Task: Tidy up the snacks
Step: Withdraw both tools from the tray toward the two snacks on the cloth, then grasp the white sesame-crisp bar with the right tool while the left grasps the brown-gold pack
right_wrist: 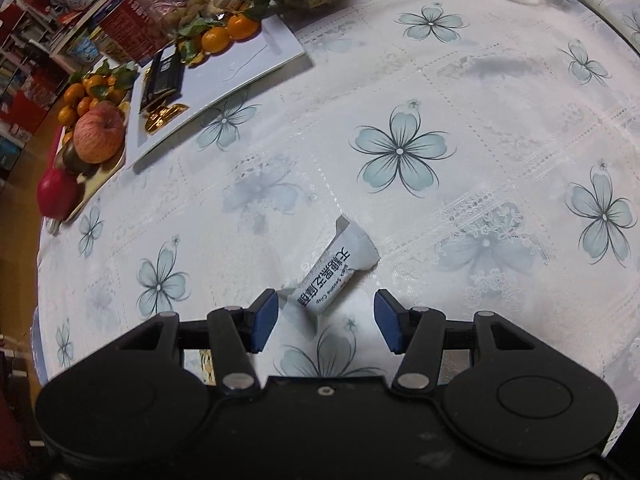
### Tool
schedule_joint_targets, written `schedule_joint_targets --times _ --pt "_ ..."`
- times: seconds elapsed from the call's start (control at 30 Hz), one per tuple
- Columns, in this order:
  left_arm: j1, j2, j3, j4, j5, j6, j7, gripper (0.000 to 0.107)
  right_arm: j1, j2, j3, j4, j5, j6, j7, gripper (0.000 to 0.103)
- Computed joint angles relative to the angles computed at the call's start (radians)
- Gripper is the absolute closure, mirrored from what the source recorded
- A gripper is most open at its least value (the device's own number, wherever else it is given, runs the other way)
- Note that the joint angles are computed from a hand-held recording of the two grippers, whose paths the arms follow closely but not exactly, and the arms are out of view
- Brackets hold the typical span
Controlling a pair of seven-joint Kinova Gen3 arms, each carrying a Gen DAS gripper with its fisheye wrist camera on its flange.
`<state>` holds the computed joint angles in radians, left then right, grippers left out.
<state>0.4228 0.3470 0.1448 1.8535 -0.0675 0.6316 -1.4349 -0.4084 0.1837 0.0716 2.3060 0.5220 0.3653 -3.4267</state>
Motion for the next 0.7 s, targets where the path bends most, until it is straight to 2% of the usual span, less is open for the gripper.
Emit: schedule_joint_targets --times 0.1,0.2,0.3,0.47,0.6,0.7 --pt "-0.028 0.005 0.016 -0.008 0.036 0.017 -0.035 0.060 0.043 0.044 -0.008 -0.023 -0.081 -0.025 0.039 0.047" --pt "-0.024 0.000 0.010 -0.002 0.036 0.010 -0.040 0.060 0.034 0.078 0.019 -0.037 -0.130 -0.045 0.060 0.047" --pt "-0.028 -0.010 0.013 0.008 0.041 -0.002 -0.052 0.060 -0.026 0.112 0.066 -0.073 -0.119 0.002 0.049 0.047" --pt "-0.044 -0.021 0.019 0.017 0.066 -0.013 -0.078 0.060 -0.066 0.161 0.072 -0.139 -0.090 0.112 0.076 0.047" --pt "-0.045 -0.020 0.016 0.018 0.072 -0.012 -0.083 0.060 -0.058 0.169 0.043 -0.152 -0.075 0.168 0.115 0.048" --pt "-0.049 -0.021 0.015 0.019 0.077 -0.011 -0.084 0.060 -0.058 0.154 0.013 -0.134 -0.056 0.193 0.168 0.054"
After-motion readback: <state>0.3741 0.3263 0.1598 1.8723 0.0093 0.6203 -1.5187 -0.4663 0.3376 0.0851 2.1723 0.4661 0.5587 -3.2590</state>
